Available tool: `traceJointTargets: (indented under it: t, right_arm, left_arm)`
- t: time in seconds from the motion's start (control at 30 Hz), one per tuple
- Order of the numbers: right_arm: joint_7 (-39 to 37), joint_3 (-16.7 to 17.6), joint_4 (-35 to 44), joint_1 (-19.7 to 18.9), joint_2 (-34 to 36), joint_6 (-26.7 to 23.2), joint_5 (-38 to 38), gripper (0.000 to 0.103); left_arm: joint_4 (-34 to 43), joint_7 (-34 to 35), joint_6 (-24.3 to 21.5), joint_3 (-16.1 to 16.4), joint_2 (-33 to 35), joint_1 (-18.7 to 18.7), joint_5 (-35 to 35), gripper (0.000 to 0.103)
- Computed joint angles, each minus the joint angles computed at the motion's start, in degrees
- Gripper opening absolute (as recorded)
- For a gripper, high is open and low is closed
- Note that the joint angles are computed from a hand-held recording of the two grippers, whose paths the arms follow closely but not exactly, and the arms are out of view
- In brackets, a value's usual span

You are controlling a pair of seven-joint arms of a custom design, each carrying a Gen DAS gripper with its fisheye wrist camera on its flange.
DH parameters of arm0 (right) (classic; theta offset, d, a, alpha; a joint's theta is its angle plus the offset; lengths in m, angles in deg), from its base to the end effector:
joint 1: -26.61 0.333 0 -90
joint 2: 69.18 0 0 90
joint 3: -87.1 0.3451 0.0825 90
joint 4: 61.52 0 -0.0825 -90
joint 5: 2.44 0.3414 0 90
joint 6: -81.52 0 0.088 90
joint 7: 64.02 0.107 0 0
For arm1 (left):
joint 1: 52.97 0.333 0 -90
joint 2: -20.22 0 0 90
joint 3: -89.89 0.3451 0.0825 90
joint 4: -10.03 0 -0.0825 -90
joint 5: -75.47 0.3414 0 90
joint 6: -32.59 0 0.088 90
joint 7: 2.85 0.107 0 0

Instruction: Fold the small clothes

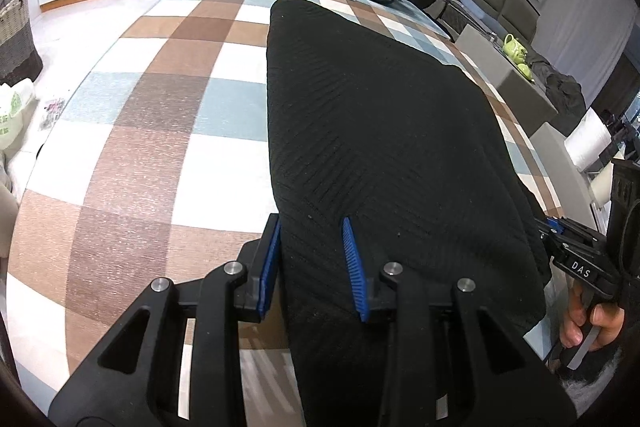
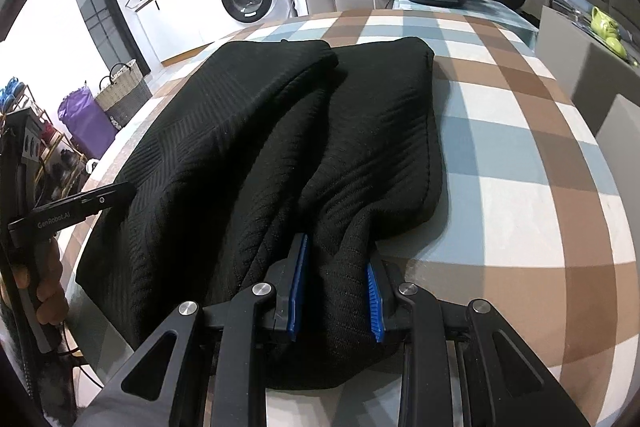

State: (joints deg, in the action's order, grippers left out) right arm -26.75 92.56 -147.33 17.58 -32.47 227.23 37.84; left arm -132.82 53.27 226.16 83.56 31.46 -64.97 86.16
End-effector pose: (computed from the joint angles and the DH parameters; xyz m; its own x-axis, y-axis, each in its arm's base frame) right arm 0.7227 -0.0696 0.3812 0.3650 -0.9098 -0.1975 -0.7860 -0.1875 -0.5891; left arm 0.4742 -0.1770 0.3579 -0.0156 -0.9529 0.3030 -0.8126 -0.1645 -0.5591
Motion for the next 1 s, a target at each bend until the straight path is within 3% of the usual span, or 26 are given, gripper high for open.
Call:
traceJointTargets:
  t: [0.1, 0.27, 0.4, 0.5, 0.57, 0.63, 0.67, 0.73, 0.8, 0.87, 1.0]
  right_arm:
    - [0.9, -0.4, 1.2, 0.4, 0.8, -0.2, -0.9, 0.027]
    - [2.1, -0.8, 0.3, 1.1, 0.2, 0.8, -2.2, 0.027]
    - [3.3, -1.3, -1.2, 2.1, -0.7, 2.8, -3.5, 0.028]
    - [5.0, -1.4, -1.1, 1.8, -0.9, 3.5, -3.4, 0.034]
    - [4.4, 0.2, -1.8, 0.1, -1.4, 5.3, -0.3, 0.042]
    - [2.1, 2.1, -2.1, -1.7, -2.2, 5.9, 3.0, 0.042]
    - [0.2, 3.3, -2.1, -2.7, -2.5, 6.0, 5.0, 0.042]
    - [-1.6, 4.5, -0.6, -3.9, -2.4, 2.9, 8.0, 0.043]
    - [-0.6, 4.3, 2.9, -3.9, -0.9, -2.9, 8.8, 0.043]
    - [1.4, 3.0, 6.0, -2.2, 0.9, -5.5, 7.6, 0.043]
    - [9.2, 1.0, 16.1, 0.5, 7.6, -11.5, 2.9, 0.043]
  left_arm:
    - [-0.2, -1.0, 0.8, -1.9, 0.2, 2.6, 1.7, 0.028]
    - [-0.7, -0.5, 1.6, -0.8, 0.1, 1.4, 1.3, 0.028]
    - [-1.2, -1.3, 1.4, -2.0, -0.4, 2.5, 2.0, 0.028]
    - [-1.1, -4.9, 1.0, -6.1, -0.7, 7.6, 6.0, 0.028]
    - [-1.7, -4.3, 1.2, -3.2, -1.5, 4.4, 4.0, 0.028]
    - [-2.4, 1.9, 1.0, 3.2, -2.8, -3.9, -4.1, 0.028]
    - [-2.8, 2.3, 1.4, 4.7, -3.1, -5.6, -4.6, 0.031]
    - [-3.3, 3.9, 2.0, 4.0, -3.7, -5.7, -6.4, 0.042]
    - [-3.8, 9.0, 2.7, 6.5, -4.2, -10.2, -12.7, 0.056]
    - [-4.0, 13.3, 3.6, 7.3, -4.4, -12.7, -17.3, 0.059]
    - [-4.0, 15.2, 3.7, 4.0, -4.7, -10.8, -18.6, 0.064]
